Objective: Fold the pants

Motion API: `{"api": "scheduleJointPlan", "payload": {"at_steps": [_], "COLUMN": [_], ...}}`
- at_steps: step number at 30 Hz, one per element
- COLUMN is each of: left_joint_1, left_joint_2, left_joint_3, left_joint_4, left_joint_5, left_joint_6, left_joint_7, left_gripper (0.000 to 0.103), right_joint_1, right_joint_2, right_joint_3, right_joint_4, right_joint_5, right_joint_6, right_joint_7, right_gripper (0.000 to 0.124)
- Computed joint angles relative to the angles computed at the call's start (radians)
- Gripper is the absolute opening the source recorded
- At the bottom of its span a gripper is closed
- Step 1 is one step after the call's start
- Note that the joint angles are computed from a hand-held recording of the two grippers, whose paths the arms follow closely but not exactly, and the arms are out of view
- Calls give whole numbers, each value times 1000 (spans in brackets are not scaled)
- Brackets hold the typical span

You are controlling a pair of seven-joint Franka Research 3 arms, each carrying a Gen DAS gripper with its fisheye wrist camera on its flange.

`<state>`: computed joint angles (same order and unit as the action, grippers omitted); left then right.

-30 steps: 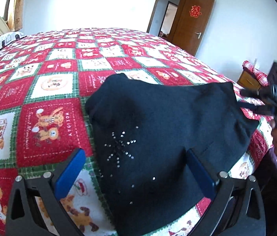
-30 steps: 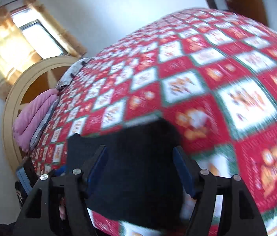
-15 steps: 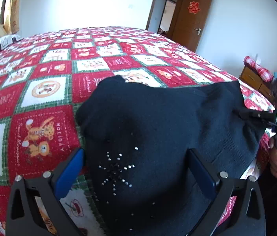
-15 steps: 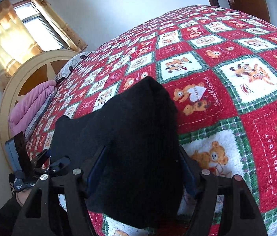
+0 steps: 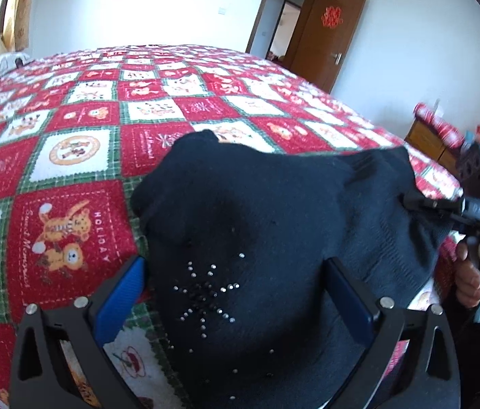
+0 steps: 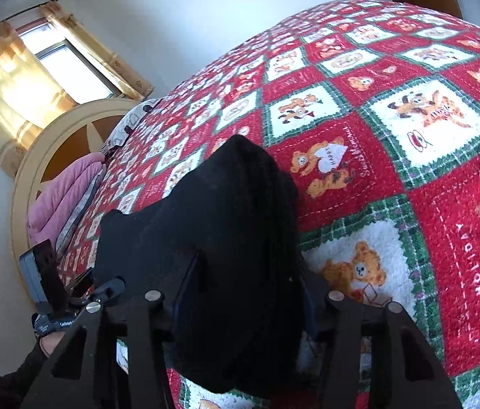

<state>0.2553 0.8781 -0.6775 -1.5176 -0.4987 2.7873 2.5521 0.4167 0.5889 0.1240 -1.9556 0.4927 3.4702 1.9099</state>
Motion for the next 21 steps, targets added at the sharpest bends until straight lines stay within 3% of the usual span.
{"api": "scheduleJointPlan", "payload": {"at_steps": [3, 7, 9, 11, 15, 21], "left_joint_1": [29, 51, 75, 77, 69, 84], "left_joint_2": [14, 23, 35, 26, -1, -52], "left_joint_3": [-27, -50, -70, -65, -44, -31], "left_joint_4": [11, 11, 24, 24, 12, -9], "left_joint_5": [-37, -63, -88, -114, -172, -285], "left_joint_6": [-27, -23, -75, -105, -114, -139], "left_joint_7": [2, 40, 64, 81, 104, 168], "left_gripper": [93, 66, 33, 24, 16, 13], "right_joint_1": [-180, -239, -212, -174, -108, -59], "right_joint_2": [23, 42, 31, 21, -3, -30], "right_joint_3": [180, 223, 196, 164, 115, 86], "right_joint_4": [-26, -35, -42, -41, -47, -41], "right_joint_5": [-156, -241, -248, -242, -211, -186], "right_joint_6": [76, 104, 107, 106, 117, 130], "right_joint_7": [66, 148, 162, 160, 138, 115], "right_gripper": [35, 28, 27, 26, 25, 25]}}
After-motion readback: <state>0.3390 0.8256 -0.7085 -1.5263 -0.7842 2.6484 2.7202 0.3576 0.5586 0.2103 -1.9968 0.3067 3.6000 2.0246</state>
